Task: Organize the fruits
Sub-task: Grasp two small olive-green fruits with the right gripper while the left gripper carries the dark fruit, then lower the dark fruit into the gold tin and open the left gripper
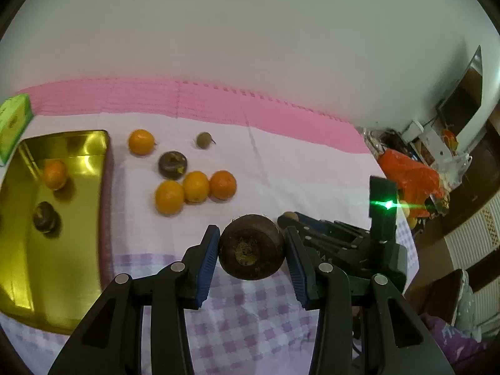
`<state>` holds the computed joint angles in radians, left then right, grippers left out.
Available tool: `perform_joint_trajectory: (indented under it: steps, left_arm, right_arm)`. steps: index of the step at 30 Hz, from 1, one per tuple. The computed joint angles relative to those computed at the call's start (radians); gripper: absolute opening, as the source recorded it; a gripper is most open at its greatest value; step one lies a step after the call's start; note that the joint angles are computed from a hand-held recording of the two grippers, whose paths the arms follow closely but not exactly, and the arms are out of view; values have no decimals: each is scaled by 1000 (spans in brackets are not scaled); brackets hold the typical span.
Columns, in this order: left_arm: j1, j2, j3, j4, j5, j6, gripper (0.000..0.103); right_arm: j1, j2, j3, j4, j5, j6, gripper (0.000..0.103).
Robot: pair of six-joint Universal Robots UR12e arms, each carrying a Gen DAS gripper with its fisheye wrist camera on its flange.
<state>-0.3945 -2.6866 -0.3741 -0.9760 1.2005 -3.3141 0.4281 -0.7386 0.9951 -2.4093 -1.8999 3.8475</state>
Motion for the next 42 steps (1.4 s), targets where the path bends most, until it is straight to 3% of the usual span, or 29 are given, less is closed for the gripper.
perform_joint_trajectory:
  steps: [8, 19, 28, 42]
  left_arm:
    - [26, 110, -196, 122, 53, -52, 43]
    - [70, 195, -375, 189, 246, -85, 43]
    - [81, 173, -371, 143, 347, -92, 43]
    - [77, 153, -354, 130, 411, -64, 43]
  right_arm:
    - [14, 22, -25, 18, -49, -41, 26]
    - [30, 40, -53, 47, -135, -78, 21]
    - [33, 43, -56, 49, -150, -95, 21]
    - [35, 47, -61, 49, -149, -95, 21]
